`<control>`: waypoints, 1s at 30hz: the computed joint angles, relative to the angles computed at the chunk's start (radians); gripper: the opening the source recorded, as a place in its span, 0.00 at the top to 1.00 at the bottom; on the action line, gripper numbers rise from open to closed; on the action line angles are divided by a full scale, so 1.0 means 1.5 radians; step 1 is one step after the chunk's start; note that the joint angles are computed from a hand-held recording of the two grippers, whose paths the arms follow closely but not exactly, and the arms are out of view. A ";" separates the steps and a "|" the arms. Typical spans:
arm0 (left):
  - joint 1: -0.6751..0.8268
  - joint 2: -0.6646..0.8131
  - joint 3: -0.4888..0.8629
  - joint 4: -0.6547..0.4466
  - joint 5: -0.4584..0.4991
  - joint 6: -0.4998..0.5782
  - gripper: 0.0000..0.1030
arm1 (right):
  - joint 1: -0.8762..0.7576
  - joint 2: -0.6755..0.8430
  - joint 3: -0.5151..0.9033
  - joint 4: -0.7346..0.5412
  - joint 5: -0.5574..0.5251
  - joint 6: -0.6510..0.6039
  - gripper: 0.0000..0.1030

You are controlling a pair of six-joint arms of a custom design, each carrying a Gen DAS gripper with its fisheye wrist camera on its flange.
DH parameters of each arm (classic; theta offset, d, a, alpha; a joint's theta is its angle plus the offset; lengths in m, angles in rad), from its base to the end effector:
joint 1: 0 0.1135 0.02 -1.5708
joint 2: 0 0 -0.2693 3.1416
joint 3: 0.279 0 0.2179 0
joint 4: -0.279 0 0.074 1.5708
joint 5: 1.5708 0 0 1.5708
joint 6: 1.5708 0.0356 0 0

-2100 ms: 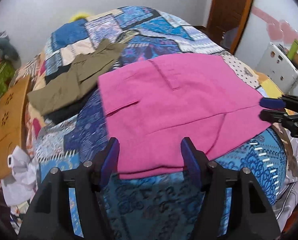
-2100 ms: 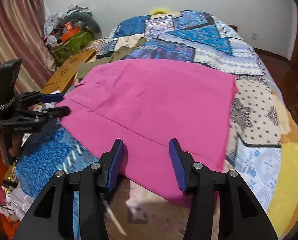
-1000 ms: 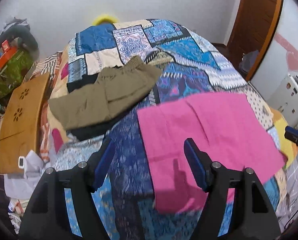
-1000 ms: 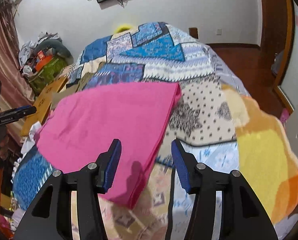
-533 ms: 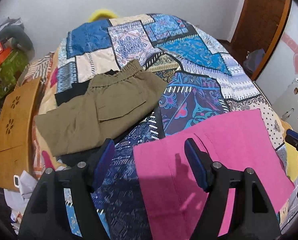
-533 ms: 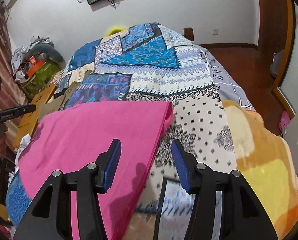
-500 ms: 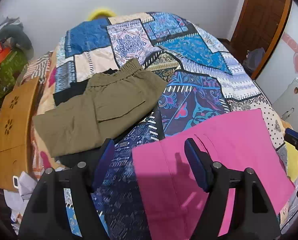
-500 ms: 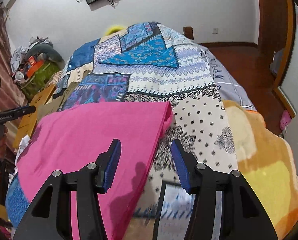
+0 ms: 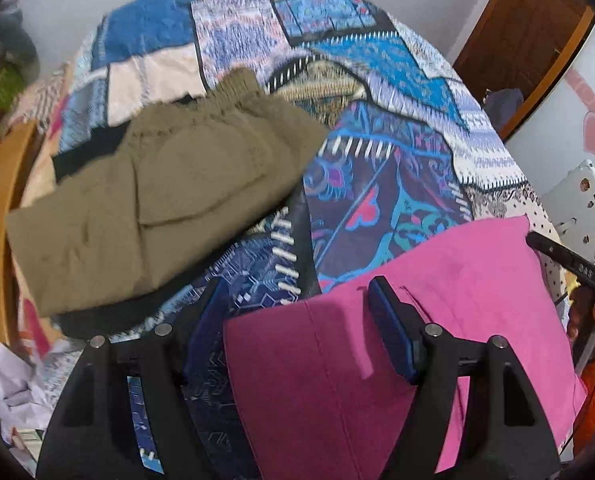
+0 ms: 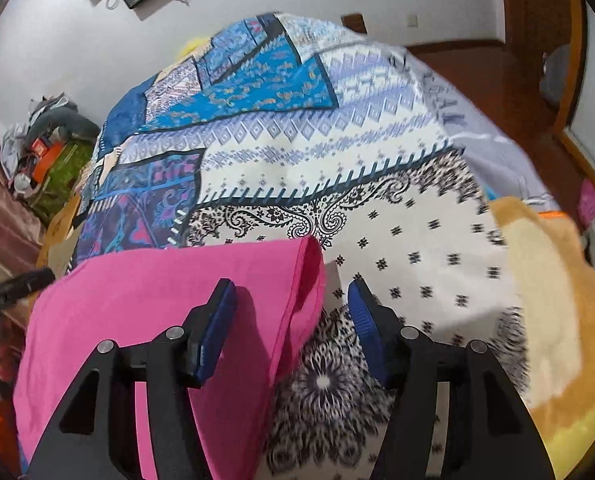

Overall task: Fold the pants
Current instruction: 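Grasp the trousers' edge with the right gripper, then pull the trousers flat with the right gripper and open it beside the left gripper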

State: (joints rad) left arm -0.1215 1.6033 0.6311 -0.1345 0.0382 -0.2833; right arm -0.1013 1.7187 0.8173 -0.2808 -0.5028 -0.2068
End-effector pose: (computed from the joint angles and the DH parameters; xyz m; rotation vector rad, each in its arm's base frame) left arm 0.2434 -0.0311 0.1454 -0.2052 2.6812 -0.1781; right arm 0.2769 -0.0109 0.1555 -0.2709 2.6146 0.5870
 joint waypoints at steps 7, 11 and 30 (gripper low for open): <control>0.005 0.009 -0.022 0.024 0.009 0.027 0.36 | 0.011 0.056 0.022 0.002 -0.025 -0.012 0.57; 0.007 -0.003 -0.041 0.032 -0.009 0.029 0.43 | 0.014 0.067 0.037 -0.018 -0.036 -0.035 0.75; -0.052 -0.173 -0.091 -0.050 -0.160 -0.011 0.51 | 0.065 -0.058 0.013 -0.061 0.115 -0.076 0.82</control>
State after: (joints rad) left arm -0.1989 1.3432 0.4951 -0.2102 -0.2022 -0.2998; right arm -0.0032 1.6314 0.8366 -0.3730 -0.3298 -0.3209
